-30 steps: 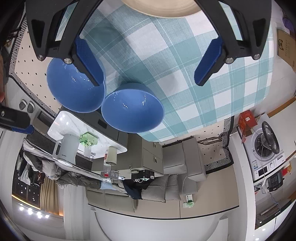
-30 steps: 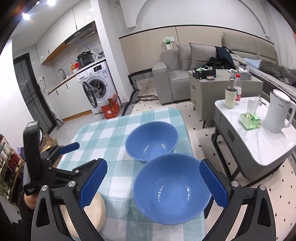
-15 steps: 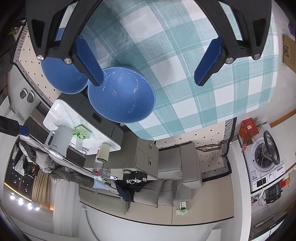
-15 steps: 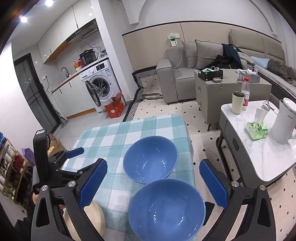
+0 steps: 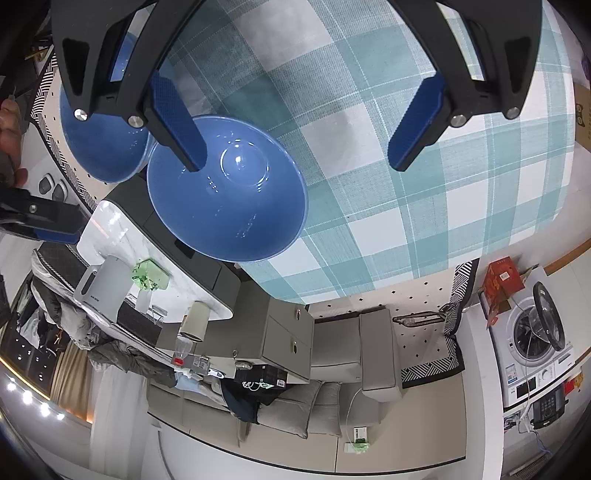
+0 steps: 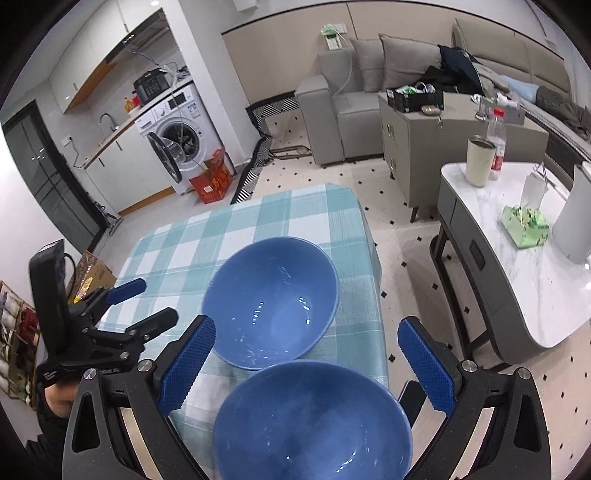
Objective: Organize plates and bowls
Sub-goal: 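Move both grippers to the remaining blue bowl, then close both grippers on the rim of the remaining blue bowl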
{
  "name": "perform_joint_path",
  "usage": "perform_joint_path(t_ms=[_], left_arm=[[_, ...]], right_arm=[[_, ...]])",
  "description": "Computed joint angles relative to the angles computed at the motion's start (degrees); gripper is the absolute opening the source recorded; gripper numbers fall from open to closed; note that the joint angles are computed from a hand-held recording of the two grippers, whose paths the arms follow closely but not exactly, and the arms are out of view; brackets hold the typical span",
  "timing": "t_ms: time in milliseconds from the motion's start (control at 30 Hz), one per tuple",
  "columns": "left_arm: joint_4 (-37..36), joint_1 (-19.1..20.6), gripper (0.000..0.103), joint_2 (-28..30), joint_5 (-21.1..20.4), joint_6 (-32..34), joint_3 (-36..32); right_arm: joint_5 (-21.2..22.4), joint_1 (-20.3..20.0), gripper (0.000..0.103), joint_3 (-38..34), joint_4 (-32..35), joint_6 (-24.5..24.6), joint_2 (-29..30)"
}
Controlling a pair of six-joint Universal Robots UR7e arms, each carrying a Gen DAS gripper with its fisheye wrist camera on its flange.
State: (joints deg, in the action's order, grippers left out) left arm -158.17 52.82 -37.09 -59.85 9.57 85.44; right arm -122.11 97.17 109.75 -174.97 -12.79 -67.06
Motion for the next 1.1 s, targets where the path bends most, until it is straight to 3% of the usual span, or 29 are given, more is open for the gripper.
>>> perform_joint_path(t_ms=[233,400,767,1100], left_arm=[[1.4,0.7,0.098,2.3,-0.3,-0.6,-2.8],[2.9,1.2,0.096,3.9,-0.7,-1.3,-4.3],[7.4,1.5,0.056,6.1,-0.6,-1.6,-6.7],[7.4,1.3,0.035,6.7,-0.3,-0.8,-6.4]], right_arm=[[-0.8,-2.9,0.100,-3.8,4.4,1.6,3.3],[-0.2,-4.4,0.090,-5.4,6.9,2.0,4.9],[0.6,-5.9,0.071,-7.2,9.6,2.1,7.0],[0.2,-5.7,0.047,-7.4,10.3,1.9,7.8]])
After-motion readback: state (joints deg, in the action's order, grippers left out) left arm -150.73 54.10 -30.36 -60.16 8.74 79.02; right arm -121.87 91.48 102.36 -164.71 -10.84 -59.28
